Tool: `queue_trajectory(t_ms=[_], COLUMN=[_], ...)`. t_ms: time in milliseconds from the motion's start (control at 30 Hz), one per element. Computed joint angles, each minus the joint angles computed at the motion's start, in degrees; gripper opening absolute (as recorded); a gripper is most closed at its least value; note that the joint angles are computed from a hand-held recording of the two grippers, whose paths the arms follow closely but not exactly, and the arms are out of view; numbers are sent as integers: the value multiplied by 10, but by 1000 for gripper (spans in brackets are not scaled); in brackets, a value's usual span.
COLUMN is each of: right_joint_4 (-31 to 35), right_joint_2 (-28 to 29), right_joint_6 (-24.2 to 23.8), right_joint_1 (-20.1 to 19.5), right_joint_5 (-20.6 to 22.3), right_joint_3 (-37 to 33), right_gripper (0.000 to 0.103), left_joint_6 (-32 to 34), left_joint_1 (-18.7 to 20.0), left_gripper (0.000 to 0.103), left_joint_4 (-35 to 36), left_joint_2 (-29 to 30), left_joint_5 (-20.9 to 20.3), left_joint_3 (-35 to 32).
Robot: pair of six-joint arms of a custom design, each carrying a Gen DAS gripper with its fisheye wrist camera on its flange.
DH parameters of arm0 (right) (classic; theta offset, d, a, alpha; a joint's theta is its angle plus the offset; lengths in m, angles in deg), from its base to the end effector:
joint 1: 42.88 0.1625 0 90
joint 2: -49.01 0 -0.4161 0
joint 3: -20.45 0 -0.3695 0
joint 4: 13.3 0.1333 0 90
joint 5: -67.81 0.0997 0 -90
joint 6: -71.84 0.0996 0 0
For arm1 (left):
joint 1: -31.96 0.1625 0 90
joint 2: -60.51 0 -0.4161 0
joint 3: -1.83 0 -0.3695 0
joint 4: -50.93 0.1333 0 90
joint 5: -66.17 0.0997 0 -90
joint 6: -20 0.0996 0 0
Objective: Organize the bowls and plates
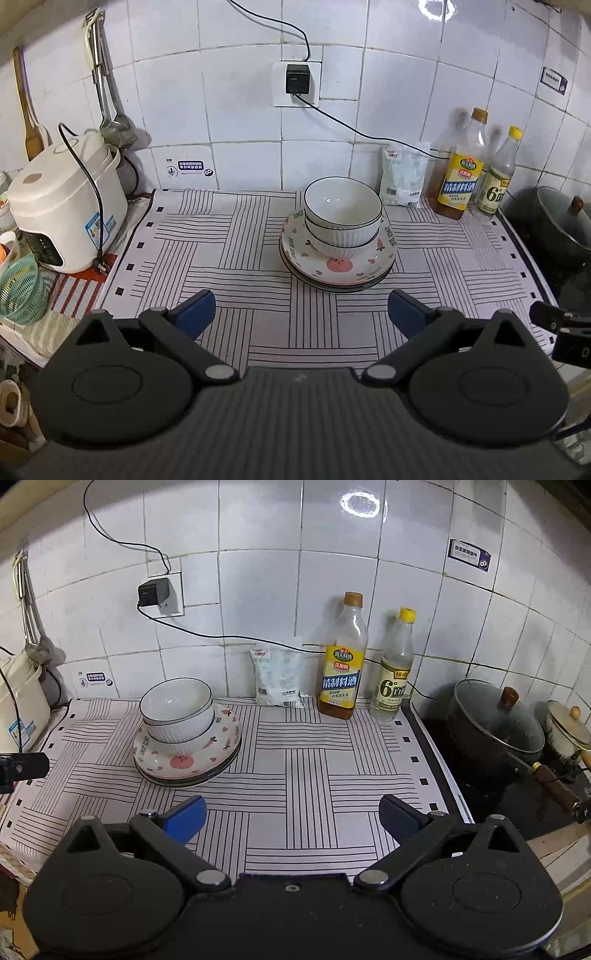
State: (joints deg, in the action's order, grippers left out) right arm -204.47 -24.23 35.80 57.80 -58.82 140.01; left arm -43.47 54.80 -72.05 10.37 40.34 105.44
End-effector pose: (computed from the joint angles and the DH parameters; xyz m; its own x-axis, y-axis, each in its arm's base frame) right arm 0.1649 -0.4756 0.3292 -0.6480 -0.0655 0.7588 -0.6034 0.6520 -0.4591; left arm -0.4340 -0.4247 0.1094 -0.7182 -0.0913 -0.6898 0.4941 0.6311 -0.5980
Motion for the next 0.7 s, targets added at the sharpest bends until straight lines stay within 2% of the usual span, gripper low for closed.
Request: queue_trajectory(t_ms=[367, 700], right_joint_4=[-12, -3], right_joint_2=[3, 1], right_joint_6=[-7, -7], right_joint_1=[1, -1], right_joint_5=[-1, 1], right_joint_3=[4, 3], right_gripper=[101, 101], left_joint_6=[1, -5], left_joint_1=[-2, 1], left_gripper=[102, 102], left_joint_4=[-23, -16], left_joint_2=[-2, -5], left_joint_5=[6, -2], left_joint_3=[10, 7])
